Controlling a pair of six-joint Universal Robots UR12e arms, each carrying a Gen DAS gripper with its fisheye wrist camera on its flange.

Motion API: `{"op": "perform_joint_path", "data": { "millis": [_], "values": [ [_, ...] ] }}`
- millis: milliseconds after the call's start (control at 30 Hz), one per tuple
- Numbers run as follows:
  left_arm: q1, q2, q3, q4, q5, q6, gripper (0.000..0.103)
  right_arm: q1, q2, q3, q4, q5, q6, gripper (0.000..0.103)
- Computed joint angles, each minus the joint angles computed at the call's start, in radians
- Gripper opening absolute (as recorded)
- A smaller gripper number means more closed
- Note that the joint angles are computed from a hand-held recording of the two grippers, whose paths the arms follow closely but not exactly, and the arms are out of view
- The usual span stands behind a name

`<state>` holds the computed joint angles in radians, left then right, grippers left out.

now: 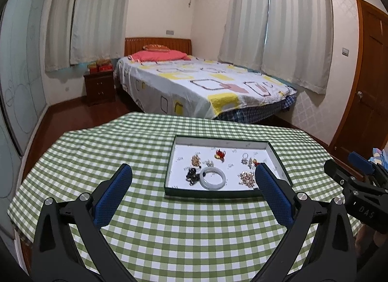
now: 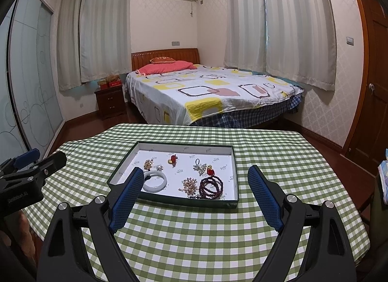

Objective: Organize jewelry

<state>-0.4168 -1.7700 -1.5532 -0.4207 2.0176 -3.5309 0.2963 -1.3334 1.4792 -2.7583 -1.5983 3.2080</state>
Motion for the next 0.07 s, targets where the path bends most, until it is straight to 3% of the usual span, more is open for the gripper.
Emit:
{"op": "perform_joint_path", "data": {
  "millis": [67],
  "values": [
    [0.006,-0.002,0.004,-0.029,-0.004,-0.011,0.099,-0.001,0.003,0.0,0.003,-0.003,0.001,0.084]
  ]
}}
